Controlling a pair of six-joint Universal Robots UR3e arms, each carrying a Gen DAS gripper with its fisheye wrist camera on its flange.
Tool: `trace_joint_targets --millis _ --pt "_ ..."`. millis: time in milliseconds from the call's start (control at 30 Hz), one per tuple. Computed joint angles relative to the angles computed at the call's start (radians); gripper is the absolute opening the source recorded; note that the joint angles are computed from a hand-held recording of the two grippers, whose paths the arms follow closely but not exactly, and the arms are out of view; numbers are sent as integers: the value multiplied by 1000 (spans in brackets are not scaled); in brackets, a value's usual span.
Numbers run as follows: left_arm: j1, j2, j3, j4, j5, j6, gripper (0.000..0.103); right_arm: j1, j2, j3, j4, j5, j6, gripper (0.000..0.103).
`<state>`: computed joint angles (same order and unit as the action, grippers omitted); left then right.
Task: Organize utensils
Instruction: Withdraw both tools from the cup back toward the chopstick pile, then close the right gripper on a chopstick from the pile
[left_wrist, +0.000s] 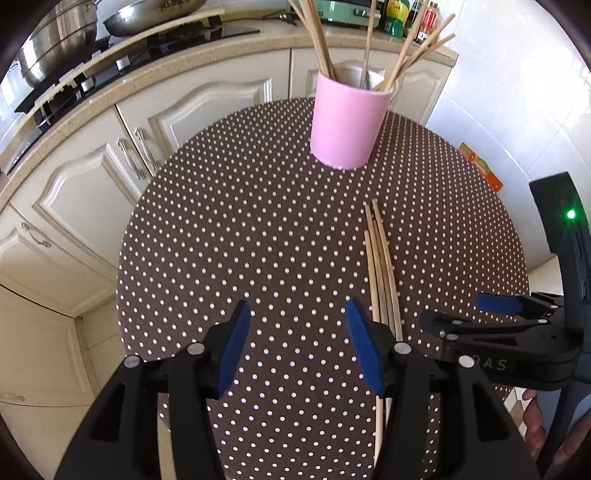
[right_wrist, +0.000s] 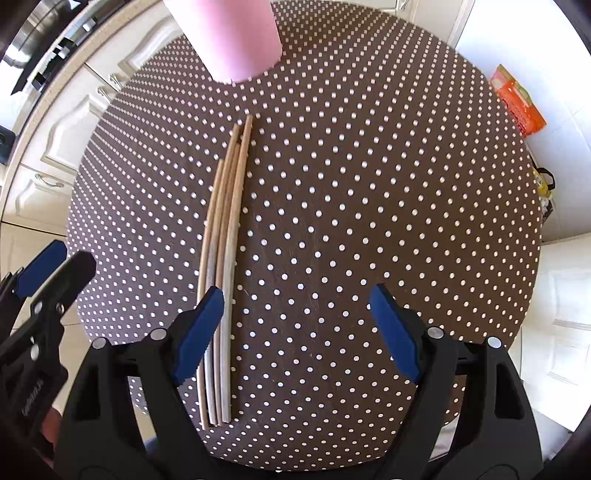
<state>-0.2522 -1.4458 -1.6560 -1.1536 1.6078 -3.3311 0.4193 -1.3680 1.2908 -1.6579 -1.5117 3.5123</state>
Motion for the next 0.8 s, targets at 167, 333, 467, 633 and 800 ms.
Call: trace_joint_targets --millis 167,333,467,633,800 --pt "18 -22 10 -46 -29 10 54 30 74 -58 19 -20 18 80" --pt "20 -40 17 -68 -27 18 54 64 164 -129 31 -41 37 80" --pt "38 -50 22 -77 -39 33 54 80 243 -217 47 -70 50 85" --pt "61 -78 40 -86 -55 45 54 110 387 -440 135 -129 55 88" --pt "78 -112 64 -77 -71 52 54 101 528 -687 258 -132 50 88"
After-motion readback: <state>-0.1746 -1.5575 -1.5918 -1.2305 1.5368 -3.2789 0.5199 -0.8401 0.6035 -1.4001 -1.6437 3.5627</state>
